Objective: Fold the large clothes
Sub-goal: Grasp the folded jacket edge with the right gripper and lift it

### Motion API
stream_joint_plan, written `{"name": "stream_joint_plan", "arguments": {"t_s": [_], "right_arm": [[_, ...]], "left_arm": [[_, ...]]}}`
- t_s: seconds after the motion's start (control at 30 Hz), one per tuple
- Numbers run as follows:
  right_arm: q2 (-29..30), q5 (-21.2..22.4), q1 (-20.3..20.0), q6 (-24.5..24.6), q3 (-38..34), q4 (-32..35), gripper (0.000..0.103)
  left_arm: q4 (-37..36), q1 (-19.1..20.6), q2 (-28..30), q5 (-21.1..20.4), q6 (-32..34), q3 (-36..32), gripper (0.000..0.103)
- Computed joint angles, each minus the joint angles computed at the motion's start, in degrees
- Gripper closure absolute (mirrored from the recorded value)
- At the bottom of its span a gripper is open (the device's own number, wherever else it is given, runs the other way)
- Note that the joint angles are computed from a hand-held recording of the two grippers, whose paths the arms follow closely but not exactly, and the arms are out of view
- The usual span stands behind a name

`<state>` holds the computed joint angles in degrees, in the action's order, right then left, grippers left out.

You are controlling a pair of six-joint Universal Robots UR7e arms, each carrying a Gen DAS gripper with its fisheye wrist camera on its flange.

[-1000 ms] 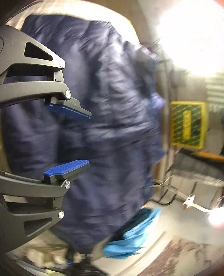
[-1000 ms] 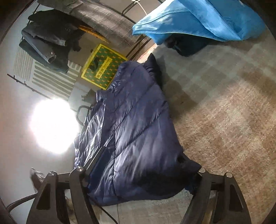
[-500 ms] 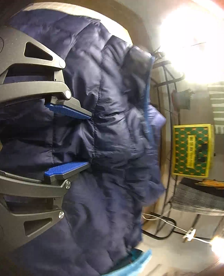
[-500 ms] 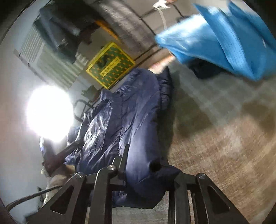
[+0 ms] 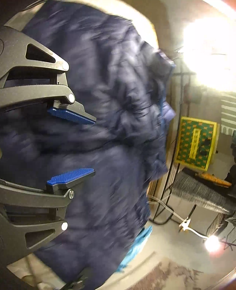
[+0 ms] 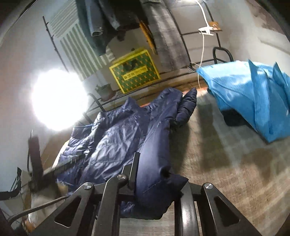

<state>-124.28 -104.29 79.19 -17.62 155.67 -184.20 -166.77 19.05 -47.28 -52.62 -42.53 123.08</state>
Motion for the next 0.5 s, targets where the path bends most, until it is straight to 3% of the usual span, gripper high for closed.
{"name": "stream_joint_plan", "arguments": {"t_s": [0.13, 0.27, 0.4, 0.5], "right_arm": [[3.41, -5.14, 6.56, 0.17, -0.98, -2.59, 0.09], [10.21, -14.38, 17.17, -0.52, -3.17, -6.12, 0.091], [18.71, -22.87, 26.94, -2.71, -6.22, -10.32, 0.091], [24.27, -26.45, 31.72, -4.13, -8.52, -12.19, 0.091]], "left_arm": [[-0.2, -0.14, 2.25, -1.95, -2.24, 0.82, 0.052], [-4.53, -0.17, 3.63, -1.75, -2.1, 1.95, 0.051], [-6.98, -0.02, -0.72, -5.49, -4.07, 5.48, 0.051], [-9.04, -1.32, -6.59, -3.37, -5.86, 10.37, 0.051]]}}
